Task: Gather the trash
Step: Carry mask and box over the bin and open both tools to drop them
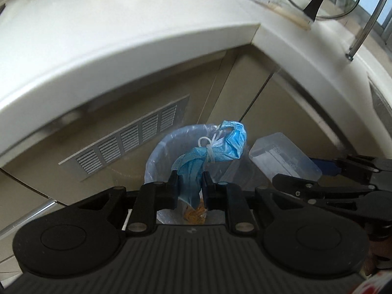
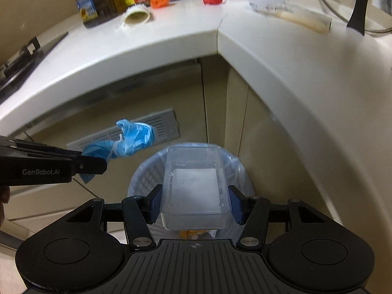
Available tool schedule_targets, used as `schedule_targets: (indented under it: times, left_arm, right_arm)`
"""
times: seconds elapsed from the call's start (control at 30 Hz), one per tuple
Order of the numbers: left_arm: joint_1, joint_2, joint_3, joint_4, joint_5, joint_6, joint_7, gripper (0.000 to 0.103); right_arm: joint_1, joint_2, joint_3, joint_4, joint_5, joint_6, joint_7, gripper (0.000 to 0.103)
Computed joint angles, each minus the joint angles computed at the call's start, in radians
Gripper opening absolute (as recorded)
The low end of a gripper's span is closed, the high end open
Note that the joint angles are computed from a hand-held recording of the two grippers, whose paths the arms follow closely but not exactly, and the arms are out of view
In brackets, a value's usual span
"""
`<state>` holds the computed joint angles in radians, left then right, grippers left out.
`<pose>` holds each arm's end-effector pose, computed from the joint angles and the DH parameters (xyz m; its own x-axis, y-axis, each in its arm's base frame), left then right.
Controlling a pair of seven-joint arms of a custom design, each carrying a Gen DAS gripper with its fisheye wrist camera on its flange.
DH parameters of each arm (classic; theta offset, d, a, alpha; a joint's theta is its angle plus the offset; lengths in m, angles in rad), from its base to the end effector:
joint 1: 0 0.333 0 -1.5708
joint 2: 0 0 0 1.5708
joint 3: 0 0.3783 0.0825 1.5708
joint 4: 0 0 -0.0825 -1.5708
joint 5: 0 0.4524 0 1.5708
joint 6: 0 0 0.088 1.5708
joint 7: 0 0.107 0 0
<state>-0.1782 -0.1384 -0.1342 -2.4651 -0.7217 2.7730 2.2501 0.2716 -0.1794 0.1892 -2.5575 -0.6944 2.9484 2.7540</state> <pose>0.5163 -0.1372 0.4022 -0.4067 -0.8933 0.1913 -0.8211 0.2656 -0.5052 0.4354 0.2638 0.3940 -0.0186 -0.9875 -0.1563 -0.8164 0.1052 -0.5678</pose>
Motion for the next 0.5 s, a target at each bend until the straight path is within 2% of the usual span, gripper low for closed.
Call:
schedule_targets:
  times: [0.5]
  left_arm:
    - [0.026,0.115,-0.032,0.042,0.104,-0.011,-0.109,0.017]
  right_arm:
    - [0.037,0.124,-0.052,0.025,0.059,0.026,-0.073,0.055]
